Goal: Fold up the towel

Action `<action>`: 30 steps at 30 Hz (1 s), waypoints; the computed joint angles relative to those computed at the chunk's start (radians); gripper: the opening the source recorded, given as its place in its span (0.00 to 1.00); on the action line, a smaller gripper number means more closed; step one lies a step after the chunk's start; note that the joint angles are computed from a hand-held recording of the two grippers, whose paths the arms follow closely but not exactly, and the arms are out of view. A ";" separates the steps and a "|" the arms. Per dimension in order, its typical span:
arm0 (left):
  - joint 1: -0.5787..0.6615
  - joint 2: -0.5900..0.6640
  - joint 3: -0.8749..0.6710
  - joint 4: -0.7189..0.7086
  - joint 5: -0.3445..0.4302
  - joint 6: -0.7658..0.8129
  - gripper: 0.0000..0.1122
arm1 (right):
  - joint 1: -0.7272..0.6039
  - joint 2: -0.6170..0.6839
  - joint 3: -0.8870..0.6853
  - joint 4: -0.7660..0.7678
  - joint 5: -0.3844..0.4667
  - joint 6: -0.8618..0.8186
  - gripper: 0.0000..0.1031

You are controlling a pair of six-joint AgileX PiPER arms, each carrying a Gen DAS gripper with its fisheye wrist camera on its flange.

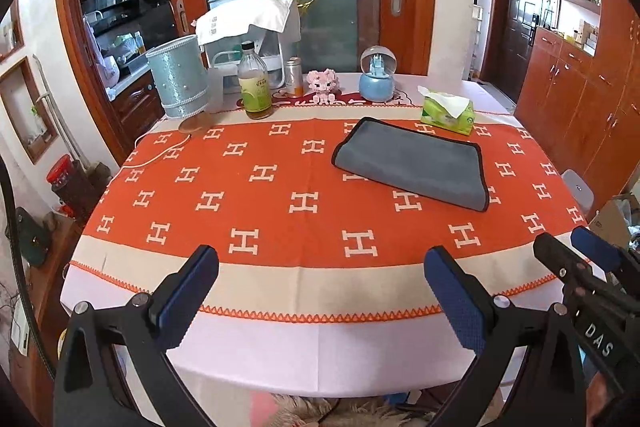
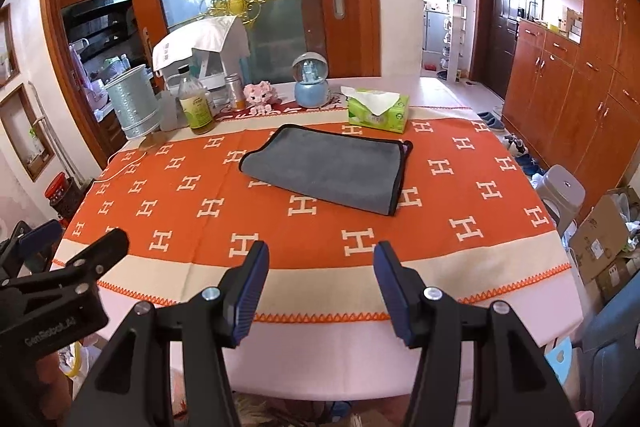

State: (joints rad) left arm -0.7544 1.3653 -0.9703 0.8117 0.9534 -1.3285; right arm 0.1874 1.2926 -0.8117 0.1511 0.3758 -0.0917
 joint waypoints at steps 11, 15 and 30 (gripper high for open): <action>0.000 -0.008 0.007 -0.002 0.003 -0.004 0.91 | 0.029 -0.025 0.011 -0.122 -0.004 0.142 0.58; 0.007 -0.006 -0.001 -0.023 0.000 0.017 0.91 | 0.034 -0.021 0.011 -0.140 -0.005 0.161 0.58; 0.029 0.014 -0.013 -0.060 -0.017 0.061 0.91 | 0.044 0.007 0.004 -0.152 0.010 0.182 0.58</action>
